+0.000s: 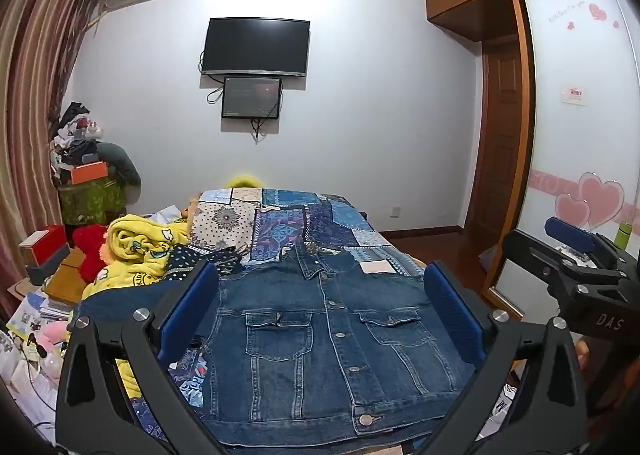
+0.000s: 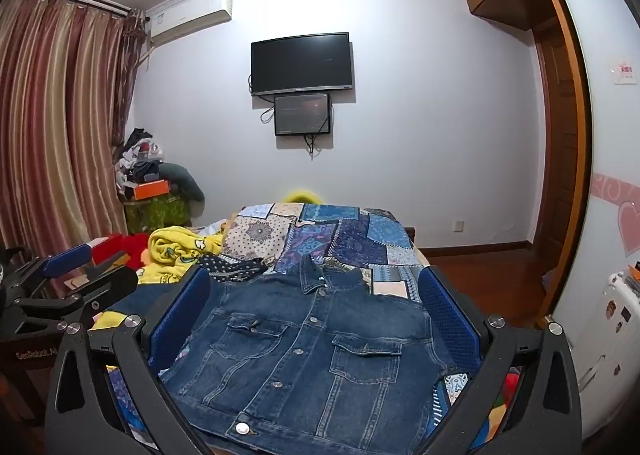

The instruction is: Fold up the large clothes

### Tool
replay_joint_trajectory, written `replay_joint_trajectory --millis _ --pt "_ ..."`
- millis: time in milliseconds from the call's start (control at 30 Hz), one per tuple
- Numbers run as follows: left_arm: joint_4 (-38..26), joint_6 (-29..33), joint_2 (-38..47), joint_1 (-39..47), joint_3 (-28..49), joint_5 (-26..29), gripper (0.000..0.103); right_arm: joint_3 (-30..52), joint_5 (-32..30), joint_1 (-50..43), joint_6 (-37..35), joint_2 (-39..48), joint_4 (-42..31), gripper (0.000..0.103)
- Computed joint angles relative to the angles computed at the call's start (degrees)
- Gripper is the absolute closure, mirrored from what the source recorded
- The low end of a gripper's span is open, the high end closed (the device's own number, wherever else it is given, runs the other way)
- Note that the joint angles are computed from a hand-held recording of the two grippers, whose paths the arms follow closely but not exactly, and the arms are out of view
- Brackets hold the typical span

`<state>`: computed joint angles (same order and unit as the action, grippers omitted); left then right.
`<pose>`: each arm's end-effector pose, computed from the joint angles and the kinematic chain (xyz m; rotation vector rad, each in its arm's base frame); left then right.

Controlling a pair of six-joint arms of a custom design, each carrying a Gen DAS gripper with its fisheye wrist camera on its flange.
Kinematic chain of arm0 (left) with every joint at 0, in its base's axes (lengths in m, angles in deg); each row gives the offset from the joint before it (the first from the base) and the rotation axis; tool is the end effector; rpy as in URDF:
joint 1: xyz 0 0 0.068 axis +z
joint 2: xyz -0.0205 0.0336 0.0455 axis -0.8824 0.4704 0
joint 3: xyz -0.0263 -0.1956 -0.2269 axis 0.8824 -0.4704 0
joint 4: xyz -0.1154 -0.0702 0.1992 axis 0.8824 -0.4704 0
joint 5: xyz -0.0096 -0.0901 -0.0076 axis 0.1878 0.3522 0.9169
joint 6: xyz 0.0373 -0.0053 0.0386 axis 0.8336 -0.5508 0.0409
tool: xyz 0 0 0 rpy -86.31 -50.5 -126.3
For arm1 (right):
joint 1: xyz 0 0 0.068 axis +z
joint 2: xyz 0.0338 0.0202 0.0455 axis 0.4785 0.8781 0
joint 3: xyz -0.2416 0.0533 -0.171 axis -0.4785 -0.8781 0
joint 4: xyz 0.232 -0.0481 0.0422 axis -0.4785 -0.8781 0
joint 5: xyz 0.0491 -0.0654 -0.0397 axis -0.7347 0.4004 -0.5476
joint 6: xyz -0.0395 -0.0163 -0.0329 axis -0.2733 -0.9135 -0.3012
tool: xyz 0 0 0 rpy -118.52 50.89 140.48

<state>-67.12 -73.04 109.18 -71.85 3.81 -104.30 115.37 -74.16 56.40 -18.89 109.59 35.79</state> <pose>0.1918 -0.0211 0.3924 -0.2479 1.8167 0.0795 0.2333 0.1267 0.4308 -0.5011 1.7881 0.4298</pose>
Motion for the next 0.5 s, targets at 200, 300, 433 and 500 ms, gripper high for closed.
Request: replay_joint_trajectory --millis 200,300,433,500 --pt "0.18 0.26 -0.29 0.53 -0.50 0.53 0.000 0.04 1.44 1.39 0.18 0.00 -0.03 0.000" --pt "0.14 0.19 -0.27 0.56 -0.42 0.54 0.000 0.41 1.41 1.40 0.17 0.16 -0.29 0.000" --pt "0.12 0.33 -0.28 1.02 -0.41 1.02 0.000 0.54 1.40 1.42 0.10 0.19 -0.42 0.000" --pt "0.10 0.27 -0.22 0.94 -0.35 0.92 0.000 0.57 1.41 1.43 0.07 0.21 -0.48 0.000"
